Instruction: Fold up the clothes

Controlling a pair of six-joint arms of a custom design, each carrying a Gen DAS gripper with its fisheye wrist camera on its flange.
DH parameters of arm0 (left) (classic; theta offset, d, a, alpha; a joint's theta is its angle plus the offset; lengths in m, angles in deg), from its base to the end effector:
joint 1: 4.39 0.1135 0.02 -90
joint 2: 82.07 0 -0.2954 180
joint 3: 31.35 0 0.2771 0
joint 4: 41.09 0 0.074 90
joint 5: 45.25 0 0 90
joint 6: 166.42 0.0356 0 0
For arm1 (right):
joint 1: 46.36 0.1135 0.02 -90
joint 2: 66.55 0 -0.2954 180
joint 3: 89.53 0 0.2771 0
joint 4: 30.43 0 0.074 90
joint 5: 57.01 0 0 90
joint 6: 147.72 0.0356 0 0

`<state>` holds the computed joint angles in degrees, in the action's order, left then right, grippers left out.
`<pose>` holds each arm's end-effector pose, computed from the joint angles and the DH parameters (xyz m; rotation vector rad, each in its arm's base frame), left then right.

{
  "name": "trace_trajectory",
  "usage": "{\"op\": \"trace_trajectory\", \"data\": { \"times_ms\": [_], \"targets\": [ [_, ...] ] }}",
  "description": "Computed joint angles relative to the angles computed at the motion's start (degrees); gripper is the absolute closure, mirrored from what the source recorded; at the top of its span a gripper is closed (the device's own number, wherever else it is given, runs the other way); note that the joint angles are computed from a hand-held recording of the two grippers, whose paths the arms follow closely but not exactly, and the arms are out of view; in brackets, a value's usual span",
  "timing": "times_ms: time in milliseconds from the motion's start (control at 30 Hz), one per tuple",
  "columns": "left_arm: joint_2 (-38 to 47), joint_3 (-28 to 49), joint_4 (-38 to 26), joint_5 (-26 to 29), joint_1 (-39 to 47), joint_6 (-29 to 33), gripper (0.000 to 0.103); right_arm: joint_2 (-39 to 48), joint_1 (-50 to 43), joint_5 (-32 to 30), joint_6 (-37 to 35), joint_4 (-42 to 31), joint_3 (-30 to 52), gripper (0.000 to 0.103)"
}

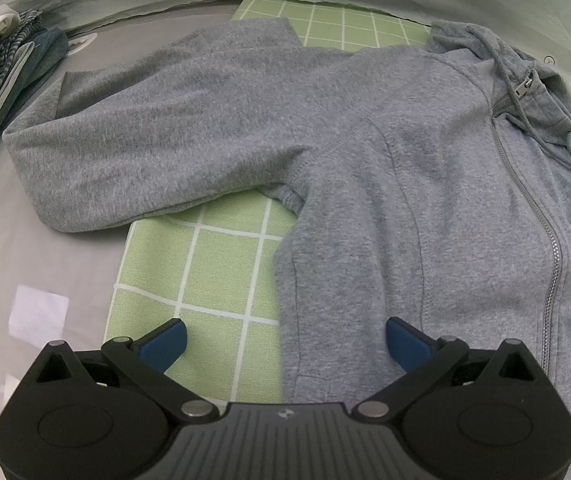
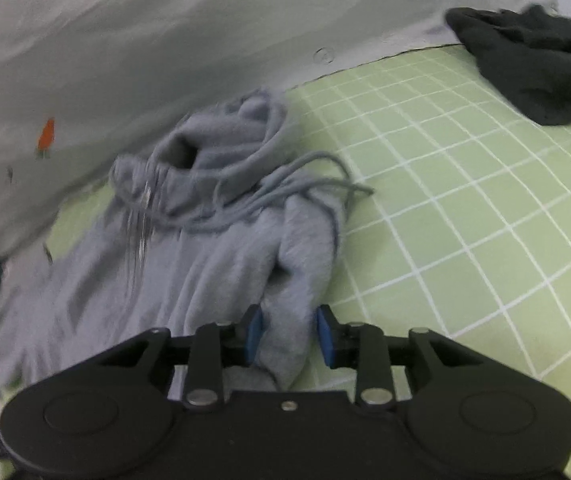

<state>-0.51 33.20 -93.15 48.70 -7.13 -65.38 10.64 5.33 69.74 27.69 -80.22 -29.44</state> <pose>0.2803 -0.0159 0.2223 0.3500 2.7497 -0.0583 0.1776 0.1905 0.2258 0.8522 2.2499 0.1652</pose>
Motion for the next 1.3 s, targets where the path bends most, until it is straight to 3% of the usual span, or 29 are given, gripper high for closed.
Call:
{"op": "trace_trajectory", "data": {
  "times_ms": [133,333,367,400,500,733,833,900,933,1000,1067,1100,1167,1233,1300],
  "targets": [
    [0.2,0.0,0.2,-0.1,-0.1,-0.3,0.0,-0.8,-1.1,-0.5,0.8,-0.9,-0.7,0.073],
    [0.3,0.1,0.3,-0.2,-0.2,-0.3,0.0,0.9,-3.6,-3.9,-6.5,2.8,-0.3,0.073],
    [0.3,0.1,0.3,-0.2,-0.1,-0.3,0.0,0.3,-4.4,-5.0,-7.5,4.3,-1.1,0.077],
    [0.3,0.1,0.3,-0.2,-0.1,-0.3,0.0,-0.4,-5.1,-6.2,-8.4,5.8,-1.8,0.089],
    [0.3,0.1,0.3,-0.1,-0.1,-0.1,0.0,-1.7,-6.3,-7.3,-9.4,6.4,-2.6,0.098],
    [0.5,0.0,0.5,0.2,0.2,0.3,0.0,8.2,-1.9,17.2,-15.6,-24.5,17.2,0.099],
    [0.6,0.0,0.6,0.2,0.3,0.4,0.0,13.6,-1.1,29.3,-22.9,-33.4,26.0,0.099],
    [0.6,0.1,0.6,0.1,0.1,0.1,0.0,16.0,-1.2,31.2,-31.2,-31.0,27.9,0.095],
    [0.6,0.1,0.6,0.0,-0.1,-0.1,0.0,16.8,-1.9,28.8,-34.8,-28.3,27.4,0.094],
    [0.6,0.1,0.6,-0.2,-0.4,-0.5,0.0,18.0,-4.0,20.2,-38.1,-23.8,25.5,0.072],
    [0.4,0.0,0.8,-0.1,-0.4,-0.4,0.0,16.1,-4.4,14.0,-32.0,-21.7,21.8,0.069],
    [0.4,0.0,0.8,0.0,-0.4,-0.3,0.0,14.4,-3.8,12.5,-26.5,-21.3,19.6,0.06],
    [0.5,0.2,0.7,-0.3,-0.7,-0.8,0.0,11.6,-2.1,10.3,-16.8,-22.0,15.9,0.05],
    [0.7,0.4,0.5,-0.6,-1.0,-1.3,0.0,10.0,-0.3,8.6,-10.2,-23.4,12.9,0.049],
    [0.7,0.5,0.3,-0.7,-1.2,-1.6,0.0,8.4,0.6,7.2,-4.9,-24.4,10.5,0.041]
  ]
}}
